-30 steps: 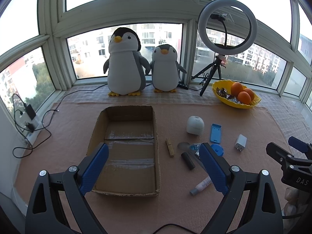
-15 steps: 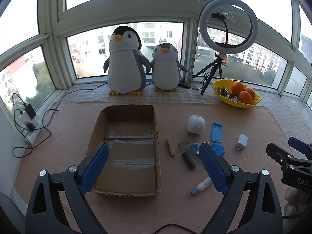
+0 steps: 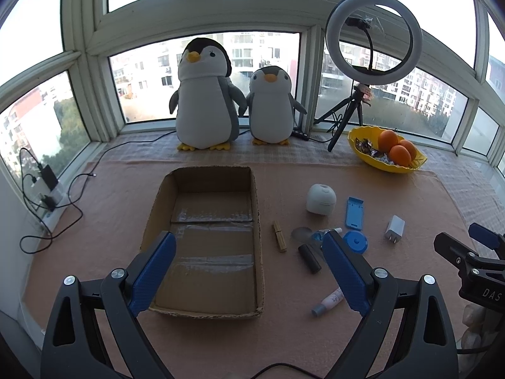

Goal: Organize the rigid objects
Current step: 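Move the right tool toward the white charger while the left tool hovers over the box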

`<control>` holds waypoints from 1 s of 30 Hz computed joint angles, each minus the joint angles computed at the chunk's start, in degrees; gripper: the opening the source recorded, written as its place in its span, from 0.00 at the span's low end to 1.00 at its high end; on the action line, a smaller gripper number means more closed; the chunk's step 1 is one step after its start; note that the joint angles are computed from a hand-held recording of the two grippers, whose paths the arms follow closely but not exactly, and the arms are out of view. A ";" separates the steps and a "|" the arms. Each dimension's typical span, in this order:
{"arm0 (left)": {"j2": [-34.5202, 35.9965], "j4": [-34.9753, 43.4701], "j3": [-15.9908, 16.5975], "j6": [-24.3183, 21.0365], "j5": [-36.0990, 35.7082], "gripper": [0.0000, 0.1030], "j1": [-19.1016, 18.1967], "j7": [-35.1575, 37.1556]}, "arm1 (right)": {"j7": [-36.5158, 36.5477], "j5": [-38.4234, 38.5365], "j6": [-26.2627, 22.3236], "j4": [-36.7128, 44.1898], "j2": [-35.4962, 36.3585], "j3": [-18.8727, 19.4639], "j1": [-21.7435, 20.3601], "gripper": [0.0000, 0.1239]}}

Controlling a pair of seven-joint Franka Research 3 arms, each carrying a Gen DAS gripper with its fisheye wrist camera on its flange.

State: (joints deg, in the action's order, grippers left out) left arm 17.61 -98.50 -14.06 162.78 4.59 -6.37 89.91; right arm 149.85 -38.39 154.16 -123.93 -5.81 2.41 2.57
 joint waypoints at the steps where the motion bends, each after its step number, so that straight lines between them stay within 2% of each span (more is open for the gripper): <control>1: 0.11 0.07 0.11 -0.05 0.11 0.92 0.00 -0.07 | -0.04 0.08 -0.06 0.01 0.05 -0.02 0.01 0.83; 6: 1.05 1.08 1.42 -0.92 1.68 0.92 -0.32 -1.85 | -0.31 0.40 -0.03 -0.05 0.31 -0.28 0.01 0.83; 13: 3.34 3.73 4.94 -3.20 6.45 0.92 -0.50 -7.42 | 0.06 -0.64 1.21 -0.92 0.15 -0.56 -0.56 0.82; 21: 8.03 8.55 8.27 -7.98 12.16 0.92 -0.06 -13.78 | -0.28 -0.72 1.71 -2.35 -0.34 -1.07 -1.85 0.82; 26: 11.64 12.31 7.77 -12.21 12.35 0.92 0.82 -14.43 | 0.61 -2.03 0.82 -2.82 -0.61 -0.90 -2.81 0.82; 30: 13.70 14.14 8.23 -14.67 13.45 0.88 0.46 -14.96 | -1.03 -0.28 1.13 -3.46 -0.57 -1.66 -3.25 0.82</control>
